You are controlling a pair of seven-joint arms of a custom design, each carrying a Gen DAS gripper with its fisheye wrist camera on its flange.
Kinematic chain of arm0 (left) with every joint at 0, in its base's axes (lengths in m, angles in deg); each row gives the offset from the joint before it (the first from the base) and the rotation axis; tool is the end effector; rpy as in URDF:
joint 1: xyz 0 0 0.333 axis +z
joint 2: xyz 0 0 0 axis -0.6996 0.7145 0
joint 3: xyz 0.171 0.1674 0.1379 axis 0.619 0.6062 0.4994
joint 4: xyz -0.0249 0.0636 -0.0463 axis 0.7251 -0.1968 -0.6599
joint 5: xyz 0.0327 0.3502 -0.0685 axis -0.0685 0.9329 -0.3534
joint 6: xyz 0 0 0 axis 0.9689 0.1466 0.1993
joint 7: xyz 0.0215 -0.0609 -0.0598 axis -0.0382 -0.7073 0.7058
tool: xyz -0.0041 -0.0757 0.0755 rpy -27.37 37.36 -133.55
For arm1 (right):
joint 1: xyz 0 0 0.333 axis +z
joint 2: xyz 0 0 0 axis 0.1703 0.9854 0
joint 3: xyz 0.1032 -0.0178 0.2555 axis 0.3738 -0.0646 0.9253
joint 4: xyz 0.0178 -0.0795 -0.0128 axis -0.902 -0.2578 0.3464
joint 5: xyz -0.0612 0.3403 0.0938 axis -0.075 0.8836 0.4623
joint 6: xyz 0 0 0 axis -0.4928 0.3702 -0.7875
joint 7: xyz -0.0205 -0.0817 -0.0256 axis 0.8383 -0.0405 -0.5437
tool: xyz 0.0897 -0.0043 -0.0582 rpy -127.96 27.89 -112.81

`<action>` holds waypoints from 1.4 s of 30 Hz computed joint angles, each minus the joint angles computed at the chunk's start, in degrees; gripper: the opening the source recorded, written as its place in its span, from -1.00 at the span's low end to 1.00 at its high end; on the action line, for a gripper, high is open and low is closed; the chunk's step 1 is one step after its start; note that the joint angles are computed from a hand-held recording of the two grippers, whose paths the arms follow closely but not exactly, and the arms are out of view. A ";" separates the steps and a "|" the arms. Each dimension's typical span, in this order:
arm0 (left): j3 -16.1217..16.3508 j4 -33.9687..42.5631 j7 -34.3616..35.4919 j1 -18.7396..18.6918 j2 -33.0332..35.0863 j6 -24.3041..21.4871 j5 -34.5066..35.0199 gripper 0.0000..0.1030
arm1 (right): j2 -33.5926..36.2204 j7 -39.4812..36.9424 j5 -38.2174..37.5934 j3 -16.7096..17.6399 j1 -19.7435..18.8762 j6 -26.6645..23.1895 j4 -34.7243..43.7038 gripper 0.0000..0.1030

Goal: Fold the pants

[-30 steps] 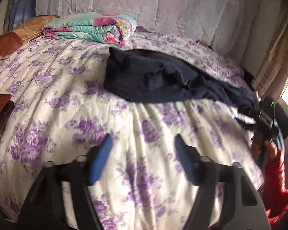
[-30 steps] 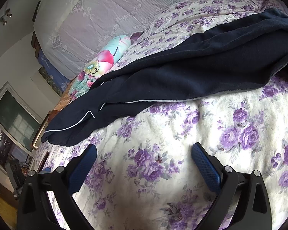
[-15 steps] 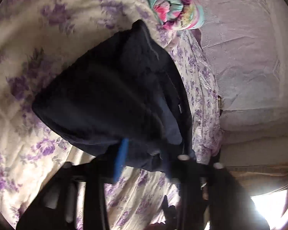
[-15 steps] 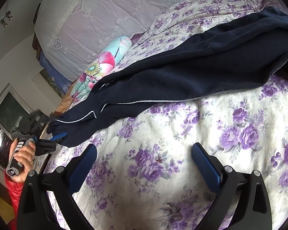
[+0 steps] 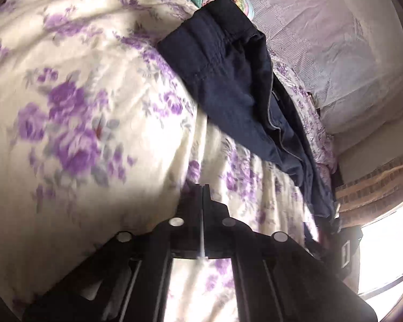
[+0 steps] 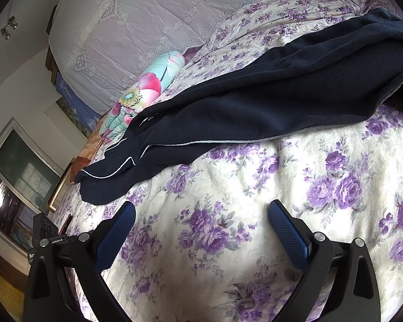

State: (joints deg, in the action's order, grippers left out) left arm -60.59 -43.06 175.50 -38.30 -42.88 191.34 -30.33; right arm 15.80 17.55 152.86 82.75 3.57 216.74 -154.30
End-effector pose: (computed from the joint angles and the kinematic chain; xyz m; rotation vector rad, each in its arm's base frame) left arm 0.5810 0.0159 0.3336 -2.5512 1.1878 -1.3764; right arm 0.6898 0.0726 0.3256 -1.6312 1.3433 0.0241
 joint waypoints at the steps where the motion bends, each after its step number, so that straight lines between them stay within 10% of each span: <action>1: -0.21 0.28 0.91 0.86 -0.24 -1.98 -2.28 -0.68 | -0.01 0.02 -0.06 -0.02 0.03 0.05 -0.01 0.93; 4: 0.31 1.02 1.81 1.82 -1.09 -5.52 -5.71 0.07 | 0.02 -0.05 -0.06 0.04 -0.03 0.09 -0.02 0.93; 9: 1.37 3.66 -6.81 -1.32 -0.79 1.42 2.06 0.55 | 0.11 -0.13 0.09 0.13 -0.09 0.00 0.10 0.93; 16: 1.24 9.63 -21.99 3.33 2.56 -6.36 5.51 0.58 | 0.14 -0.09 -0.19 0.05 0.03 0.20 0.11 0.93; 26: 6.81 26.58 -62.25 -1.03 13.68 -9.97 39.03 0.55 | 0.52 0.41 -1.18 0.24 0.17 0.78 0.50 0.93; 28: 6.71 28.01 -65.59 -0.50 15.41 -10.76 41.58 0.19 | 0.53 0.40 -1.21 0.36 0.08 0.81 0.48 0.93; 31: 0.67 27.77 -57.41 4.36 16.06 -9.13 38.93 -0.70 | 0.56 0.45 -1.35 0.42 0.05 0.86 0.50 0.93; 35: -5.31 21.89 -46.57 8.87 12.75 -6.17 34.08 -0.76 | 0.59 0.33 -1.23 0.59 -0.10 0.84 0.49 0.93; 42: -16.08 2.62 -0.53 16.92 -0.10 -6.58 1.42 -0.76 | 0.87 0.21 -1.02 0.65 -0.21 0.58 0.79 0.93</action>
State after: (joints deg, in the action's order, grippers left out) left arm -76.67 -40.44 174.97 -21.38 -42.98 184.75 -28.91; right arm 16.67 17.76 151.84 83.40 3.36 217.32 -153.51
